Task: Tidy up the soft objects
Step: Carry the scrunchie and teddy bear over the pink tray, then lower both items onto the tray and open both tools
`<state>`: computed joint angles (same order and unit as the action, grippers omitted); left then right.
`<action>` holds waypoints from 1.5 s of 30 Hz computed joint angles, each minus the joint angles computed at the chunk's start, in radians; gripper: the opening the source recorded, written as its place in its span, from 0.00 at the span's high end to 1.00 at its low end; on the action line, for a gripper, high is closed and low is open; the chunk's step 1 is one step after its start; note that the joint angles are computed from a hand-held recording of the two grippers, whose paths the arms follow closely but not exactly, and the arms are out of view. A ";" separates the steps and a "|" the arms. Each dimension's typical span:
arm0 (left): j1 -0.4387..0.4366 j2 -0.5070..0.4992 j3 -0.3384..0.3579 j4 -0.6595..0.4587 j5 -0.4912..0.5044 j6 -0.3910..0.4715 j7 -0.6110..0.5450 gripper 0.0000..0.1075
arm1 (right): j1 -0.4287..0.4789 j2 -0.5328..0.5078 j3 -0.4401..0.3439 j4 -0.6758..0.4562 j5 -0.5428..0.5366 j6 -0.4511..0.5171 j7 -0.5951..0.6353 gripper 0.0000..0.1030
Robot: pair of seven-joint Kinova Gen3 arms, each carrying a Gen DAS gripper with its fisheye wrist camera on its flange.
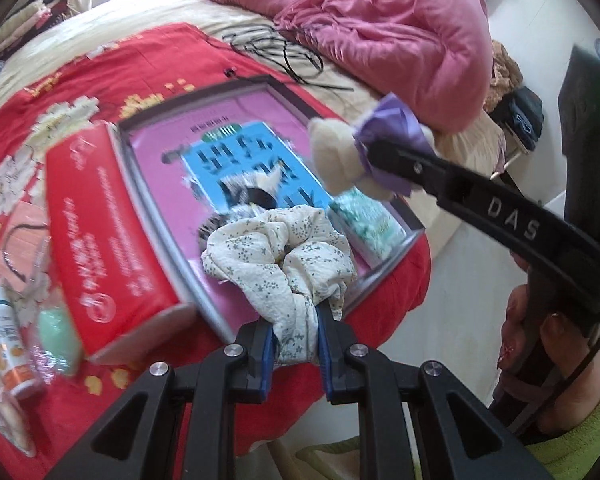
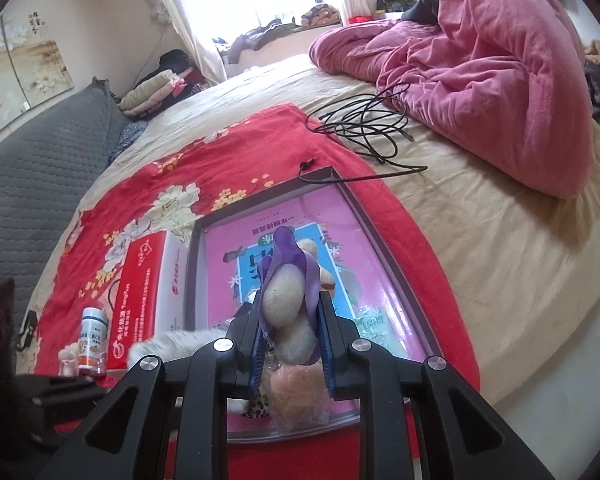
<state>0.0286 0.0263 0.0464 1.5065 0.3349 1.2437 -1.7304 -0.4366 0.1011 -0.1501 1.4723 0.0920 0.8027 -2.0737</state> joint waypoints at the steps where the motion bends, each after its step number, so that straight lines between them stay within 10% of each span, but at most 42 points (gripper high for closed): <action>1: 0.004 0.004 0.004 0.004 -0.003 -0.006 0.005 0.83 | 0.005 0.004 0.000 -0.001 -0.010 0.001 0.012 0.77; 21: 0.019 0.063 0.019 0.014 -0.030 -0.041 0.013 0.83 | 0.035 0.109 0.003 -0.026 -0.110 0.017 0.183 0.74; 36: 0.015 0.079 0.020 0.016 -0.025 -0.044 0.018 0.82 | 0.090 0.110 -0.008 -0.030 -0.303 0.045 0.325 0.47; 45: 0.013 0.085 0.019 -0.003 -0.032 -0.058 0.035 0.82 | 0.065 0.071 0.008 -0.028 -0.246 0.046 0.270 0.38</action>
<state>0.0416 0.1115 0.0652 1.5033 0.3030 1.1860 -1.6950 -0.3716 0.1721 -0.1420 1.4443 -0.1537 0.8485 -1.8035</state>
